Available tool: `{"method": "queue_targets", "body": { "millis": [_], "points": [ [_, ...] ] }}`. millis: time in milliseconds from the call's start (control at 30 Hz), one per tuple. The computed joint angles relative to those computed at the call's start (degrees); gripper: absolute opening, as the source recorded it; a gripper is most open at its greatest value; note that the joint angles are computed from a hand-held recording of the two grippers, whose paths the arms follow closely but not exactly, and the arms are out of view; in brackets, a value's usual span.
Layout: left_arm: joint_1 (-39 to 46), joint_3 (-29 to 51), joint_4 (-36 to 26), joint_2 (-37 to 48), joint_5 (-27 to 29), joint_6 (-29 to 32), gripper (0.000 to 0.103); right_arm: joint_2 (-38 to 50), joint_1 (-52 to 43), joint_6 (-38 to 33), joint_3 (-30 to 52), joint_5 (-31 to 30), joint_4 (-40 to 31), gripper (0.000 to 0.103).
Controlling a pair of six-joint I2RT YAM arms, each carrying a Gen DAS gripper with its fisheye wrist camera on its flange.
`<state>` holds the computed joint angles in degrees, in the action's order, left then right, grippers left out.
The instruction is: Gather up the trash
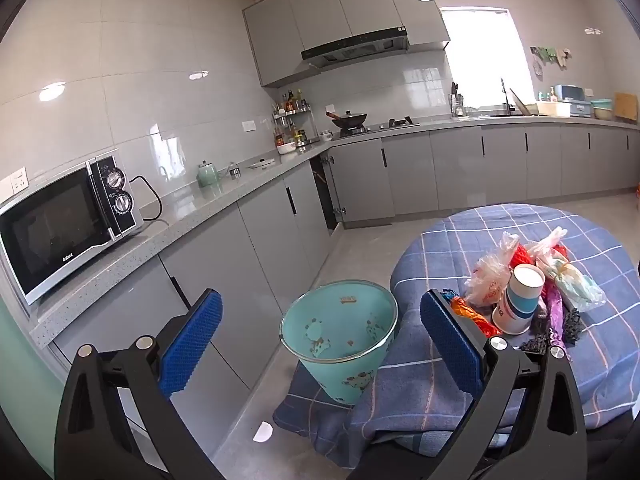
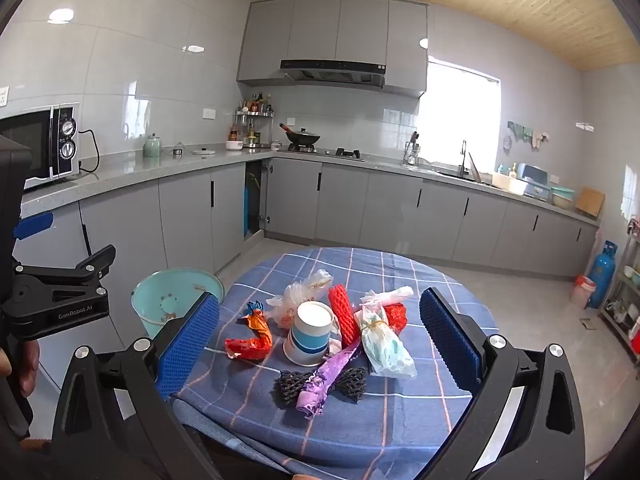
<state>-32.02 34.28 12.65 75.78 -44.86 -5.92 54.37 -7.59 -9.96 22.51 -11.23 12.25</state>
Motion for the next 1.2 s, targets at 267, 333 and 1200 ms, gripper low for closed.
{"method": "queue_targets", "body": {
  "millis": [267, 333, 1200],
  "points": [
    [0.14, 1.12, -1.07, 0.63, -0.23, 0.18, 0.097, 1.51, -0.49, 0.36, 0.86, -0.9, -0.29, 0.098],
    [-0.07, 0.67, -0.53, 0.54, -0.43, 0.03, 0.097, 0.71, 1.07, 0.34, -0.03, 0.93, 0.38, 0.098],
    [0.88, 0.75, -1.42, -0.53, 0.11, 1.29, 0.097, 4.75, -0.65, 1.33, 0.06, -0.39, 2.79, 0.098]
  ]
}}
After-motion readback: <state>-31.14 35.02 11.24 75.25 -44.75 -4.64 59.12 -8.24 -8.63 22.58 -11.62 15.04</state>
